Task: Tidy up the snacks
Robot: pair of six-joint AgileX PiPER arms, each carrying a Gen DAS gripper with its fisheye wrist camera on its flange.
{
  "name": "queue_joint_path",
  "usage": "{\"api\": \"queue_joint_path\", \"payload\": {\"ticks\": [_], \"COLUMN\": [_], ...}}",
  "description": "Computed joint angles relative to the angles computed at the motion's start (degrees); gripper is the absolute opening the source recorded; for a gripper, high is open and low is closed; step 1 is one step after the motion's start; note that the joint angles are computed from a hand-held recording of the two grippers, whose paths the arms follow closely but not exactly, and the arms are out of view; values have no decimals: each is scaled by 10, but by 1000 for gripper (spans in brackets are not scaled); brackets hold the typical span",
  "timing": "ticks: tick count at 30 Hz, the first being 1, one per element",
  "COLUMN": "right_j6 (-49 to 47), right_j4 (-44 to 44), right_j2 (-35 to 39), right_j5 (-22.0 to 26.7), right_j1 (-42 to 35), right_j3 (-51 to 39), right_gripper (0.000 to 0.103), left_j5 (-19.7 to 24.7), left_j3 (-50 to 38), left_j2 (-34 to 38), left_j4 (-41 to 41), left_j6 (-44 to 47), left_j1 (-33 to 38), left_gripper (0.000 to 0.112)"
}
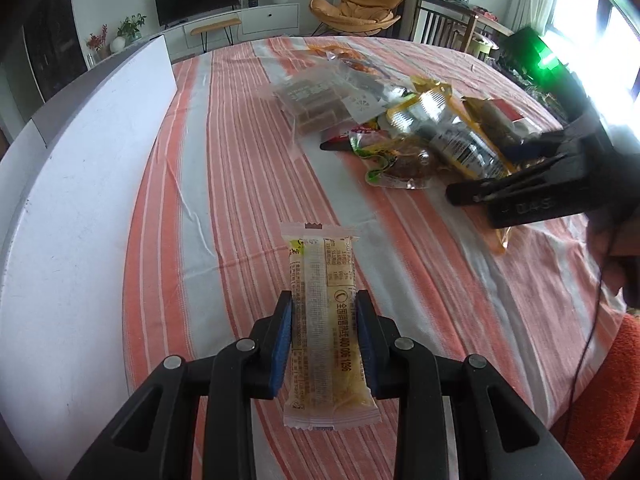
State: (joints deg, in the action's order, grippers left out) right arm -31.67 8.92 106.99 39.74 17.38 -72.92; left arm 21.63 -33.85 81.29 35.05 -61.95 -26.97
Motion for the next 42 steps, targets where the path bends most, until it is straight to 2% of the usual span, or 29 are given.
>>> {"api": "queue_joint_path", "payload": {"ticks": [1, 2, 4, 7, 10, 11, 13, 16, 19, 22, 24, 26, 28, 30, 32, 34, 36, 38, 41, 42], "right_j6": [25, 41, 43, -16, -60, -68, -72, -65, -43, 1, 38, 55, 90, 170, 163, 134, 112, 94, 119, 151], "right_j4": [-15, -7, 31, 120, 220, 242, 278, 326, 381, 423, 430, 434, 413, 342, 326, 313, 296, 271, 187, 151], "right_j2": [7, 11, 19, -4, -32, -40, -57, -92, -106, -86, -48, -21, 35, 72, 65, 29, -11, -70, -142, -164], "right_j5": [7, 25, 68, 100, 148, 164, 196, 246, 264, 257, 237, 219, 220, 208, 182, 126, 77, 5, -138, -166], "right_j1": [1, -6, -34, -85, -150, -163, -169, -131, -57, 44, 126, 182, 227, 260, 259, 245, 224, 194, 135, 123], "right_j3": [-4, -16, -36, -20, -4, -3, -9, -31, -59, -112, -169, -197, -258, -300, -271, -198, -126, -26, 119, 153], "right_gripper": [68, 62, 61, 61, 61, 61, 61, 61, 62, 62, 62, 68, 76, 77, 77, 77, 77, 77, 77, 77], "left_j5": [4, 1, 4, 8, 24, 42, 78, 171, 244, 285, 295, 272, 245, 230, 225, 221, 230, 247, 217, 199], "left_j3": [2, 5, 12, 14, 9, 1, -8, -29, -44, -46, -35, -15, 4, 24, 45, 57, 68, 68, 61, 59], "left_j2": [-14, -27, -64, -117, -177, -198, -235, -289, -325, -325, -314, -296, -257, -232, -233, -238, -263, -287, -325, -333], "left_j4": [-24, -52, -99, -196, -358, -409, -505, -611, -630, -641, -664, -672, -674, -691, -720, -729, -751, -775, -775, -771], "left_j6": [22, 56, 105, 208, 380, 437, 552, 713, 807, 898, 996, 1058, 1090, 1122, 1157, 1160, 1154, 1130, 1022, 993], "left_j1": [3, 9, 19, 48, 106, 134, 202, 360, 532, 704, 816, 885, 923, 952, 968, 949, 923, 877, 722, 665], "left_gripper": [30, 30, 30, 30, 30, 30, 30, 30, 30, 30, 30, 32, 45, 84, 87, 89, 90, 90, 94, 99]}}
